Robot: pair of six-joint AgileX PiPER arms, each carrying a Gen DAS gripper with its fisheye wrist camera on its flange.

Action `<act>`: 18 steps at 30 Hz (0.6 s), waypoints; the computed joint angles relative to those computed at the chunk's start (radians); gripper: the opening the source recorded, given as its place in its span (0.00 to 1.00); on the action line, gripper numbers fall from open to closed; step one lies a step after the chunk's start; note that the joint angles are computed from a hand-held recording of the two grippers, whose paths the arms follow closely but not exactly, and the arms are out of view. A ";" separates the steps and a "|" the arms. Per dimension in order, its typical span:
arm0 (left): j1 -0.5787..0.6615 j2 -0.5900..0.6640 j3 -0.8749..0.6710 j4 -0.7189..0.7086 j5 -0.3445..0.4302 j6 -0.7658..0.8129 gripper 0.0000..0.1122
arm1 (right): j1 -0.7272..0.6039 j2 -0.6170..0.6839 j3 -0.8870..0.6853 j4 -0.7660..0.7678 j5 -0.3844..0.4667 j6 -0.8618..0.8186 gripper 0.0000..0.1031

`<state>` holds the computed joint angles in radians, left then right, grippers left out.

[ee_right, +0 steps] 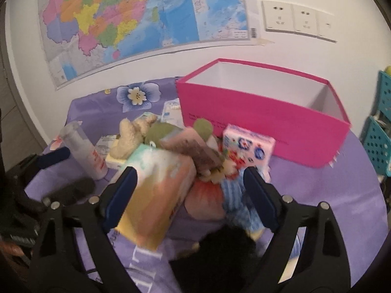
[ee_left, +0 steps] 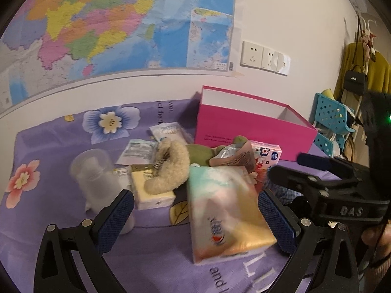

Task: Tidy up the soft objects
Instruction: 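Reach the right gripper toward the pink tissue packet beside the green plush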

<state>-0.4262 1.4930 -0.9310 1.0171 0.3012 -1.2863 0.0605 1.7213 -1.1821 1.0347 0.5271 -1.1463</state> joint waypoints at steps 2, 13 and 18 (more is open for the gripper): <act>0.010 0.036 -0.040 -0.069 -0.008 0.075 0.92 | 0.004 0.042 -0.066 -0.018 0.024 0.027 0.84; 0.069 0.195 -0.229 -0.497 -0.020 0.561 0.82 | 0.015 0.312 -0.466 -0.222 0.255 0.205 0.47; 0.097 0.214 -0.251 -0.717 -0.036 0.780 0.73 | 0.012 0.311 -0.453 -0.205 0.243 0.154 0.23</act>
